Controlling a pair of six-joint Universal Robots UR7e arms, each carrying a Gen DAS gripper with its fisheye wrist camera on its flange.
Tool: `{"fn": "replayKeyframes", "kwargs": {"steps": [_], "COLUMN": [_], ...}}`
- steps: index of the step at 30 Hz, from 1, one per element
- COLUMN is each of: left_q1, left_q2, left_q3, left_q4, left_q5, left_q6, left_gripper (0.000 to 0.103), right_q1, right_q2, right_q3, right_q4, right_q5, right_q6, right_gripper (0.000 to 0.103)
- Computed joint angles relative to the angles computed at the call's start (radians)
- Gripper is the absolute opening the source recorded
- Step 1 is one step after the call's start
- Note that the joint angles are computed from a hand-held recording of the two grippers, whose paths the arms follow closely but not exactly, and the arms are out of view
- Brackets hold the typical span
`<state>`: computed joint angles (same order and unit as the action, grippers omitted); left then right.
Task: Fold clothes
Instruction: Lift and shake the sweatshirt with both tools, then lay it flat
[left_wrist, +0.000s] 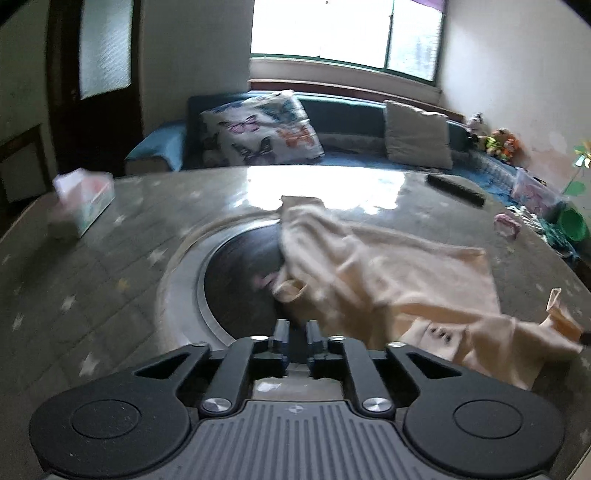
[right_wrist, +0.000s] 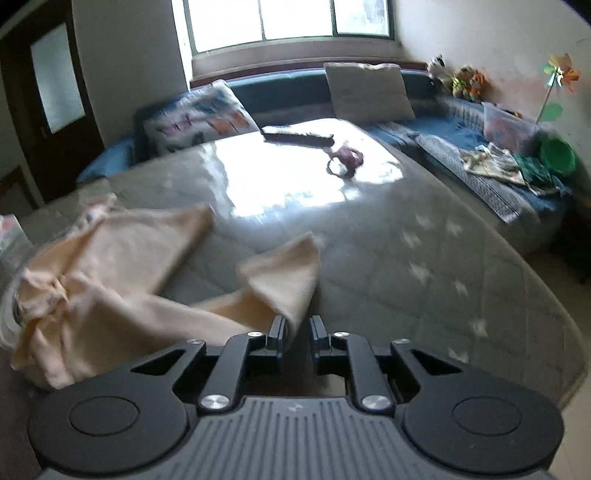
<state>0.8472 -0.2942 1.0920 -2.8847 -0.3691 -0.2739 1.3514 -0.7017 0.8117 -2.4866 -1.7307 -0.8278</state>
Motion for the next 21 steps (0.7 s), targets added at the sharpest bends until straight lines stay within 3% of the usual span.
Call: {"fn": "replayKeyframes", "kwargs": {"steps": [1, 2, 4, 9, 11, 12, 14, 15, 16, 21], "left_q1": [0.002, 0.006, 0.016, 0.052, 0.064, 0.069, 0.078, 0.082, 0.084, 0.064], "left_q2": [0.027, 0.055, 0.108, 0.228, 0.267, 0.281, 0.281, 0.266, 0.245, 0.124], "left_q3": [-0.050, -0.103, -0.211, -0.466, -0.547, -0.576, -0.575, -0.551, -0.515, -0.269], "left_q4": [-0.002, -0.003, 0.013, 0.191, 0.286, 0.325, 0.358, 0.371, 0.375, 0.200], "left_q5": [0.001, 0.001, -0.010, -0.031, -0.024, -0.020, -0.026, -0.033, -0.040, -0.013], "left_q6": [0.042, 0.082, 0.146, 0.161, 0.135, 0.125, 0.107, 0.083, 0.054, 0.014], "left_gripper": [0.039, 0.042, 0.044, 0.051, 0.051, 0.050, 0.035, 0.016, 0.008, 0.003], "right_q1": [-0.003, -0.005, -0.004, 0.008, 0.011, 0.011, 0.012, 0.013, 0.011, 0.005], "right_q2": [-0.004, -0.005, -0.004, 0.029, 0.046, 0.060, 0.080, 0.086, 0.090, 0.110], "right_q3": [0.009, 0.013, 0.019, 0.001, -0.010, -0.024, -0.043, -0.049, -0.058, -0.101], "right_q4": [-0.010, -0.017, -0.040, -0.058, -0.064, -0.071, -0.086, -0.093, -0.092, -0.094], "right_q5": [-0.005, -0.006, 0.004, -0.001, -0.015, -0.025, -0.043, -0.051, -0.052, -0.061], "right_q6": [-0.004, -0.006, -0.018, -0.089, -0.109, -0.118, -0.133, -0.138, -0.137, -0.126], "right_gripper": [0.022, 0.027, 0.043, 0.062, 0.065, 0.065, 0.065, 0.065, 0.063, 0.057]}}
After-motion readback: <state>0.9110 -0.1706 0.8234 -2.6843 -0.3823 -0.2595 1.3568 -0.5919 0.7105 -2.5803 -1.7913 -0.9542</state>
